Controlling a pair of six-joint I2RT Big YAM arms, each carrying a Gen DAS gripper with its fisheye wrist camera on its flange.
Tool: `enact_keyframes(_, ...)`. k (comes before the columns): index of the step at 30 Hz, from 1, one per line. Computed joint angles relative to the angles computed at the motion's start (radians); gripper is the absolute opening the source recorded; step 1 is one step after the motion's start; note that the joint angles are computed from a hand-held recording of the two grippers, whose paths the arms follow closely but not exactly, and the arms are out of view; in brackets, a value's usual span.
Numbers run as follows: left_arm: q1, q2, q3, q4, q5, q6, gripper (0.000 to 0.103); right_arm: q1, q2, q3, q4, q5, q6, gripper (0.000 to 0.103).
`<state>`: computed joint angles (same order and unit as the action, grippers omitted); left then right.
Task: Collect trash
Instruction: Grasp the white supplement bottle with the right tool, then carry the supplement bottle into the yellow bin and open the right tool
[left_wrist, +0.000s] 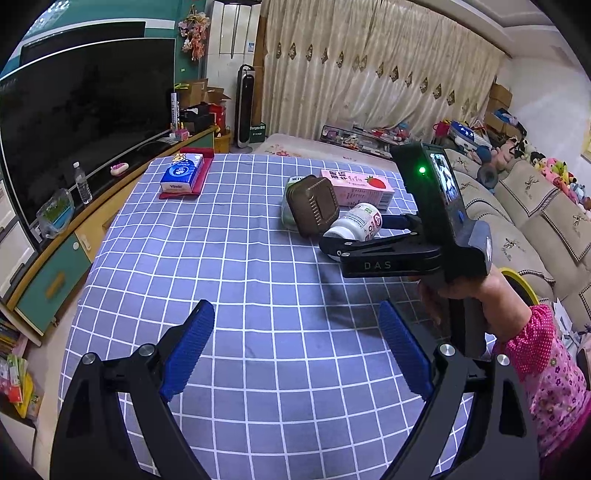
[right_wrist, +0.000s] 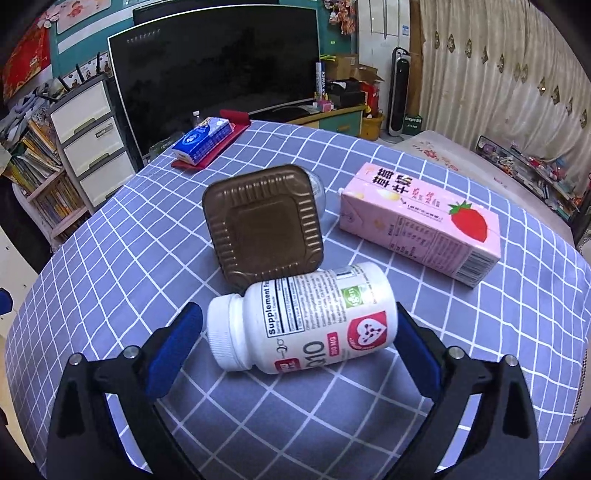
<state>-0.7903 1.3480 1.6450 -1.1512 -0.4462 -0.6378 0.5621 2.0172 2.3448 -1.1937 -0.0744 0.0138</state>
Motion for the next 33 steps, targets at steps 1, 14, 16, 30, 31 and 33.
enact_keyframes(1,0.0,0.001,0.0,0.0,0.0,0.0,0.089,0.0,-0.001,-0.002,0.003,0.002,-0.004,0.095)
enact_keyframes(14,0.004,0.003,0.001,-0.004,0.007,-0.001,0.089,0.006,-0.024,-0.031,0.012,0.014,0.002,0.085)
enact_keyframes(16,0.004,0.002,-0.002,0.0,0.009,0.005,0.089,0.007,-0.057,-0.076,0.033,0.017,0.012,0.084)
enact_keyframes(30,-0.011,0.02,-0.005,0.027,0.032,0.02,0.089,-0.048,-0.423,-0.53,0.17,0.123,0.136,0.085)
enact_keyframes(31,-0.014,0.023,-0.002,0.028,0.031,0.023,0.089,-0.058,-0.446,-0.557,0.176,0.128,0.146,0.085)
enact_keyframes(33,-0.019,0.033,0.009,0.027,0.031,0.029,0.089,-0.091,-0.516,-0.633,0.19,0.15,0.174,0.085)
